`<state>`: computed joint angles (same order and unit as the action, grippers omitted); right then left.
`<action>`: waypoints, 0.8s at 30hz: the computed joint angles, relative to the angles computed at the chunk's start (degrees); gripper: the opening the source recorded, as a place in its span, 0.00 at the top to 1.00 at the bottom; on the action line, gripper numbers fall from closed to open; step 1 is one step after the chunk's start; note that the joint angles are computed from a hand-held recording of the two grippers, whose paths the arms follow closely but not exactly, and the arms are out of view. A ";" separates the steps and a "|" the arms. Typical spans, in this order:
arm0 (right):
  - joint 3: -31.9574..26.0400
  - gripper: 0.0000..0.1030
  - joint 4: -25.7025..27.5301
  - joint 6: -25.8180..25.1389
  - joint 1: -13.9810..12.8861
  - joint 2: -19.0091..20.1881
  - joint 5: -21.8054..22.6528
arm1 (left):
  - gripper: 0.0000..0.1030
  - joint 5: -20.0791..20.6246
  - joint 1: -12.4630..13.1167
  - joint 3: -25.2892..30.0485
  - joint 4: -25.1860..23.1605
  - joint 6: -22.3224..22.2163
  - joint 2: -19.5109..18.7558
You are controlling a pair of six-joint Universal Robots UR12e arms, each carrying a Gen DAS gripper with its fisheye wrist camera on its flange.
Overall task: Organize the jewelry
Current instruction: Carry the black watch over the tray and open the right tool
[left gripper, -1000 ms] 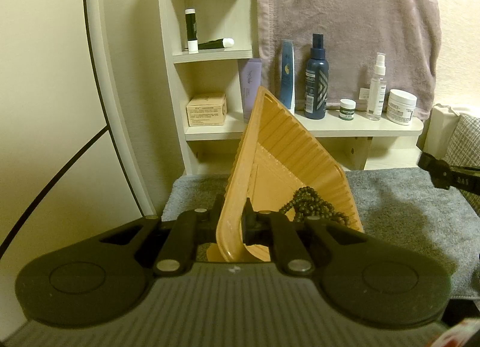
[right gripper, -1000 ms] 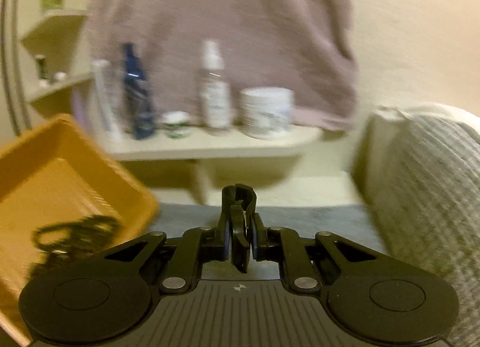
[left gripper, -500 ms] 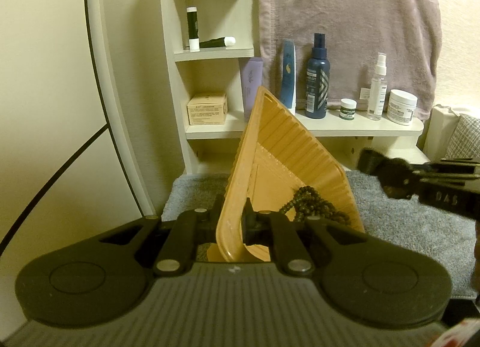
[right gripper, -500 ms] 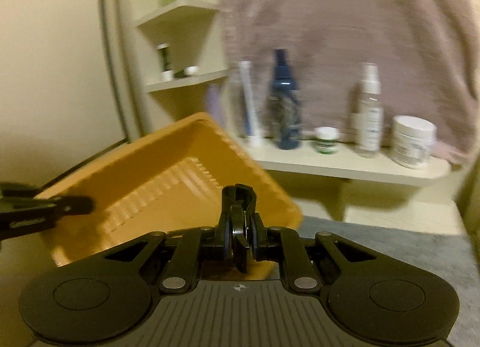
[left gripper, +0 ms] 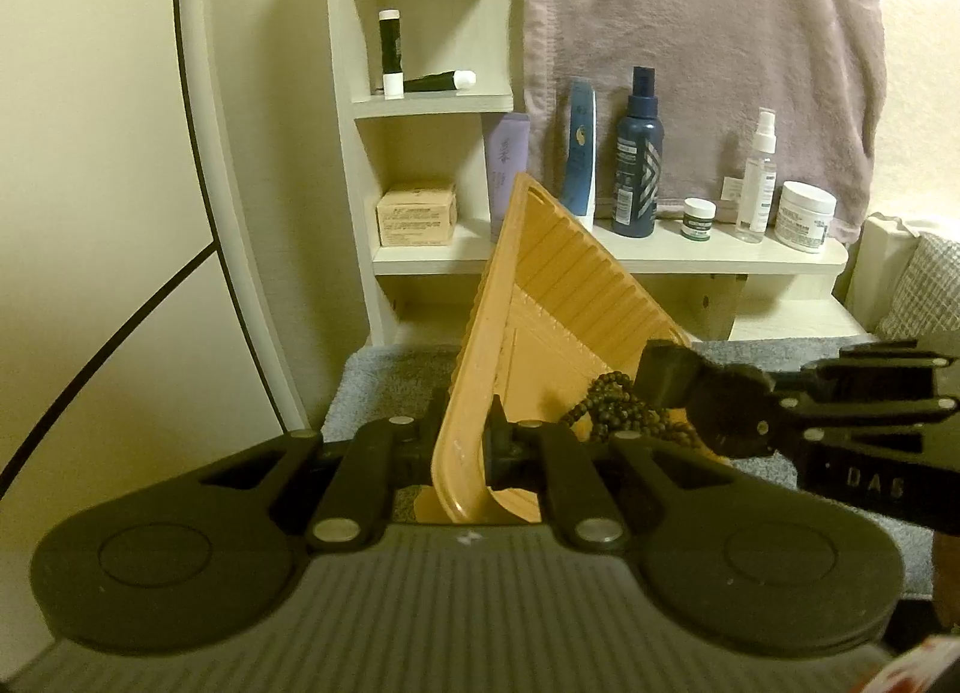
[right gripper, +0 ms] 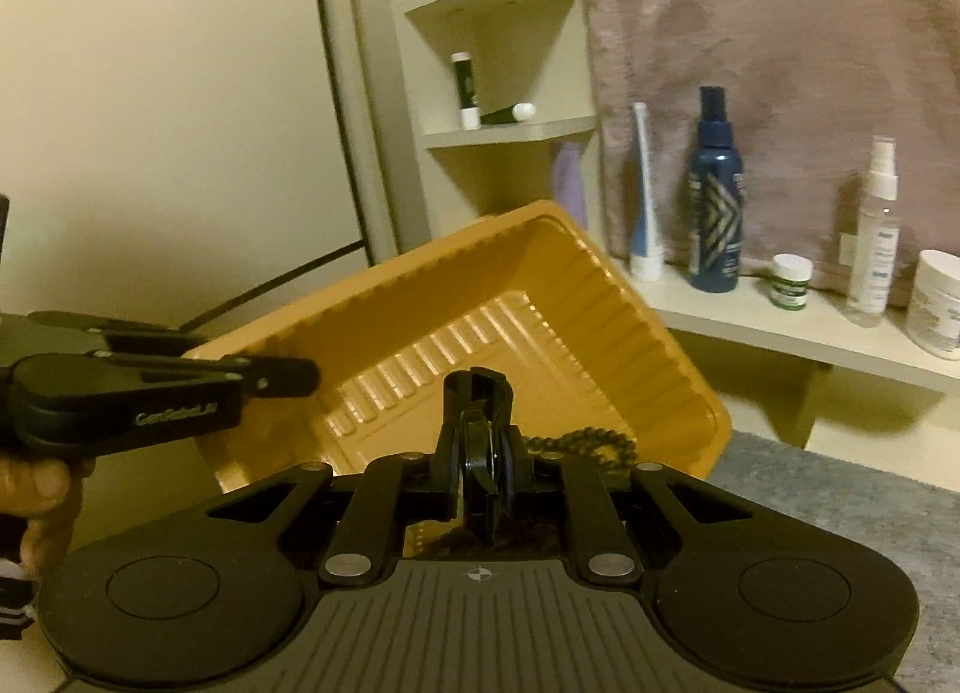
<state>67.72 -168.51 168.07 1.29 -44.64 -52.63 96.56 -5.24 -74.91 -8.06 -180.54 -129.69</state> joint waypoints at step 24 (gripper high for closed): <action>-2.94 0.87 11.13 -4.78 0.88 1.09 1.88 | 0.93 -3.72 2.38 -2.04 -2.24 -7.92 0.74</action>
<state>64.78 -157.38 163.29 2.16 -43.55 -50.75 92.84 -2.85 -76.95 -10.30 -188.45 -128.95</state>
